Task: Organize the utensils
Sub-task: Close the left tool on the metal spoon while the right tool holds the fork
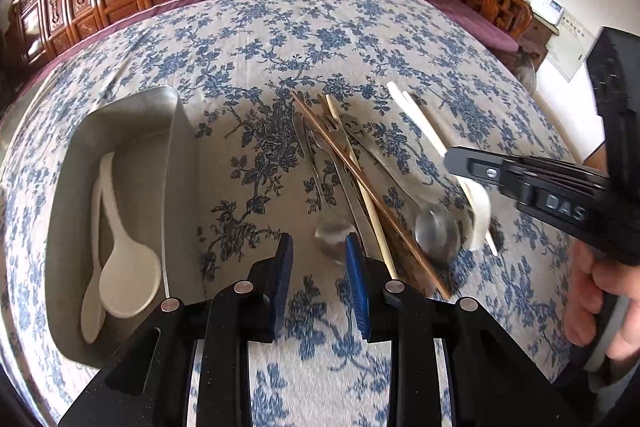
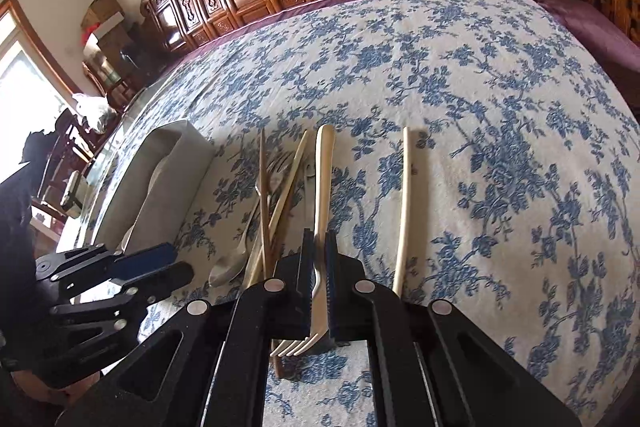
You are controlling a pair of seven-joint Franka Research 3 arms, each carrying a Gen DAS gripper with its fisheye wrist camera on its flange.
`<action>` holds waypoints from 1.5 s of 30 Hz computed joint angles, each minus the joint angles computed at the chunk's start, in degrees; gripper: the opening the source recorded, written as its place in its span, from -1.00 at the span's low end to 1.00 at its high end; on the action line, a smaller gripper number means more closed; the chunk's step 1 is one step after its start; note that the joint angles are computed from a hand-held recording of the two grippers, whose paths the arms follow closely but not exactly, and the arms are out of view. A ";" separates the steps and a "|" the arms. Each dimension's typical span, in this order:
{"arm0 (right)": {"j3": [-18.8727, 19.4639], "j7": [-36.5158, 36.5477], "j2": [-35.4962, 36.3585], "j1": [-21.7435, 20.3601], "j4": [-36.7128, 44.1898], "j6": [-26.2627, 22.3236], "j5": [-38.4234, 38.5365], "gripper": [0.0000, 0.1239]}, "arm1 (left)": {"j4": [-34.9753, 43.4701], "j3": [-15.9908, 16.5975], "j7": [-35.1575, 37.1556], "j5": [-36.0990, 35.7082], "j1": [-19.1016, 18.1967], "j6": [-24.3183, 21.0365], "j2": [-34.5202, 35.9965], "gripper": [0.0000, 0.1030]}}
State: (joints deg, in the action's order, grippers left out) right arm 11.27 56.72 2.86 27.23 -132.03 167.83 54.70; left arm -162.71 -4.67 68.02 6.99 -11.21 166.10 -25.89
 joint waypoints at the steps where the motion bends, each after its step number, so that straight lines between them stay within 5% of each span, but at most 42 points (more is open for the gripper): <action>1: -0.12 0.14 -0.02 -0.08 -0.05 0.03 -0.20 -0.90 | 0.66 0.25 0.08 -0.30 -0.14 0.15 1.18 -0.52; 11: -0.43 -4.09 -0.46 -0.91 0.64 -0.91 4.82 -0.89 | 8.01 -1.02 -0.48 -1.26 2.22 -1.42 11.32 -0.52; 18: -0.72 -5.73 -0.92 -0.74 0.62 -1.24 6.57 -0.89 | 10.83 -5.63 -7.31 7.97 6.26 -4.63 13.22 -0.55; 28: -0.84 -7.29 -1.58 -0.29 0.52 -1.13 8.05 -0.89 | 12.13 -2.12 -0.65 1.83 2.57 -9.06 13.01 -0.61; 32: -0.87 -6.98 -1.69 -0.07 0.40 -0.78 7.56 -0.89 | 12.58 -1.75 2.10 -0.35 2.51 -9.42 13.35 -0.91; 36: -0.94 -6.96 -1.91 0.00 0.15 -0.57 7.56 -0.89 | 12.73 -0.79 6.02 -4.37 2.08 -9.63 13.33 -0.94; 45: -0.95 -6.25 -1.75 0.10 -0.11 -0.16 6.68 -0.89 | 10.53 -1.66 5.10 -3.68 2.96 -8.79 10.61 -1.00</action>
